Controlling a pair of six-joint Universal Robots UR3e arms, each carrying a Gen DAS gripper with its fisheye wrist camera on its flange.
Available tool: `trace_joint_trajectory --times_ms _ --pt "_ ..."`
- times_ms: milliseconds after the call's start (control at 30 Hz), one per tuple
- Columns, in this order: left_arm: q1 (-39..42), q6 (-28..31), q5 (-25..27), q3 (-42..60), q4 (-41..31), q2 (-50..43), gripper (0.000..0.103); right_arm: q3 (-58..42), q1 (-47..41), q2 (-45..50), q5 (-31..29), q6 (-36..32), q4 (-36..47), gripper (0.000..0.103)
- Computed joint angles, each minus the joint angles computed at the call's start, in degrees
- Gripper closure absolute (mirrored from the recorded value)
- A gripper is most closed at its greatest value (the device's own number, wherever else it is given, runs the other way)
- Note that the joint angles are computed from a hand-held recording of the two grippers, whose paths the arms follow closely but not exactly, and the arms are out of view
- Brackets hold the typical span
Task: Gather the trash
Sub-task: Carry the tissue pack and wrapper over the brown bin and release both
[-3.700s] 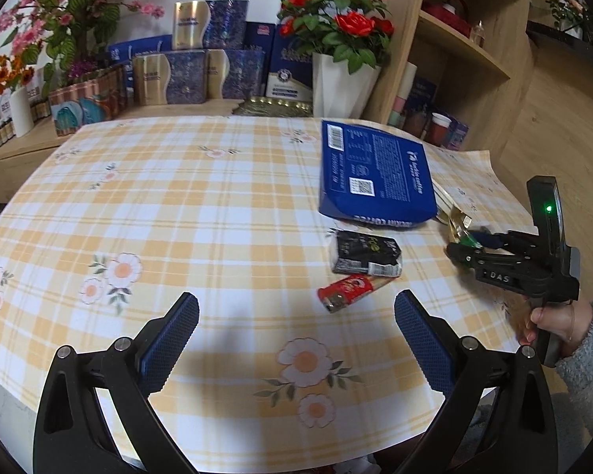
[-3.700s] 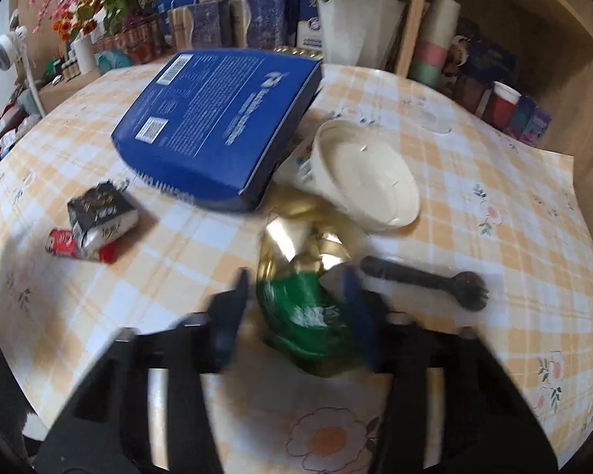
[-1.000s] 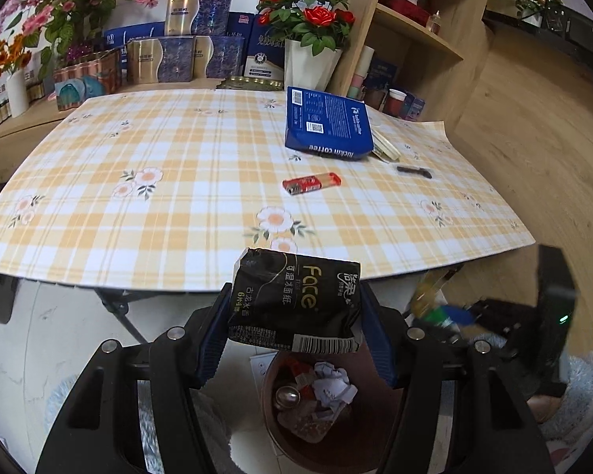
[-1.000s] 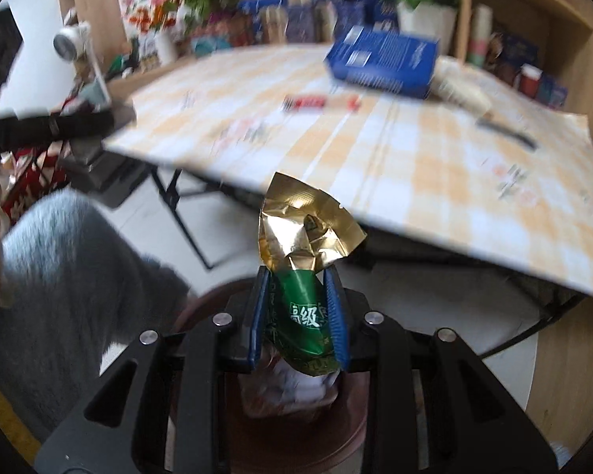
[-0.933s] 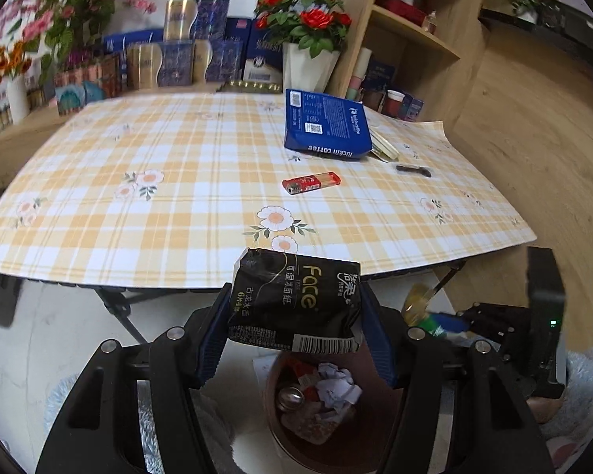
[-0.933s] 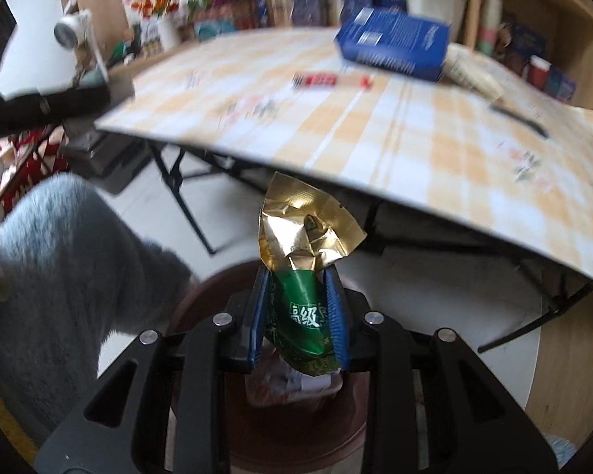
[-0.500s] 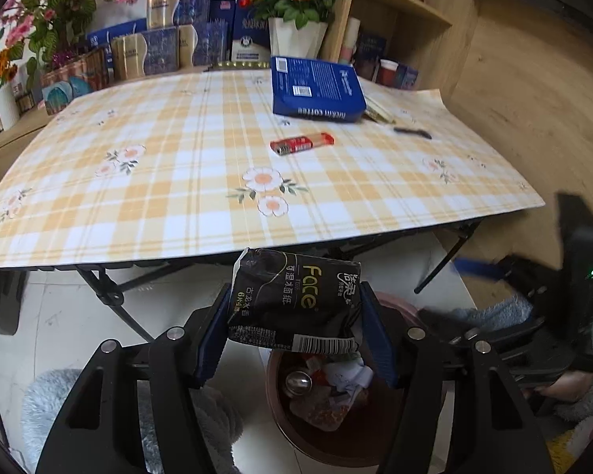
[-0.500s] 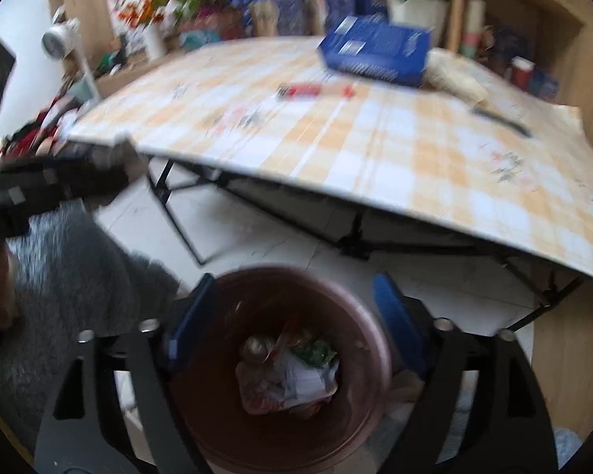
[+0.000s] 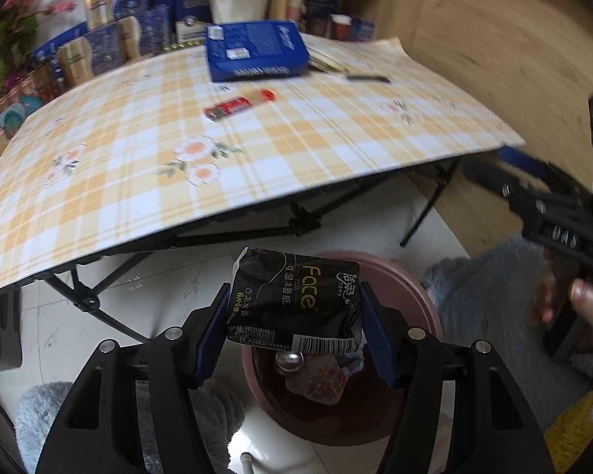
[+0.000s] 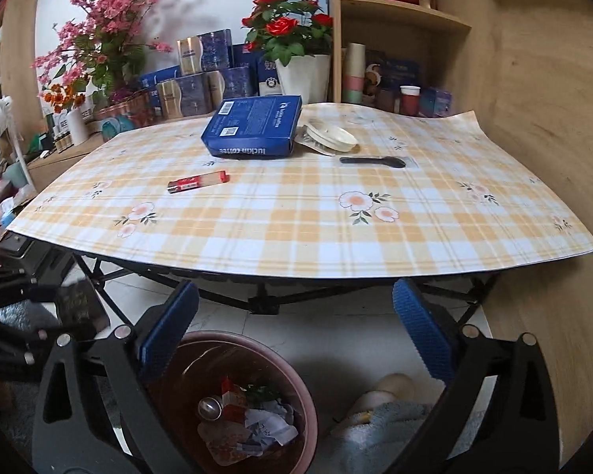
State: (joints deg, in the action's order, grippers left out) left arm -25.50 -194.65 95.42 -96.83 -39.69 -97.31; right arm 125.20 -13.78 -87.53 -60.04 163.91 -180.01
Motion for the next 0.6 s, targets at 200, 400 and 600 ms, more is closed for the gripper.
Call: trace_joint_trajectory --times_ms 200,400,600 --pt "0.1 2.3 -3.0 3.5 -5.8 -3.5 0.043 0.4 0.7 0.2 -1.0 0.2 -0.8 0.006" --pt "0.2 2.8 -4.3 5.7 -8.9 -5.4 0.041 1.1 0.7 -0.7 -1.0 -0.1 -0.8 0.006" --pt "-1.5 3.1 -2.0 6.4 -8.8 -5.7 0.018 0.5 0.2 -0.4 -1.0 0.9 0.3 0.006"
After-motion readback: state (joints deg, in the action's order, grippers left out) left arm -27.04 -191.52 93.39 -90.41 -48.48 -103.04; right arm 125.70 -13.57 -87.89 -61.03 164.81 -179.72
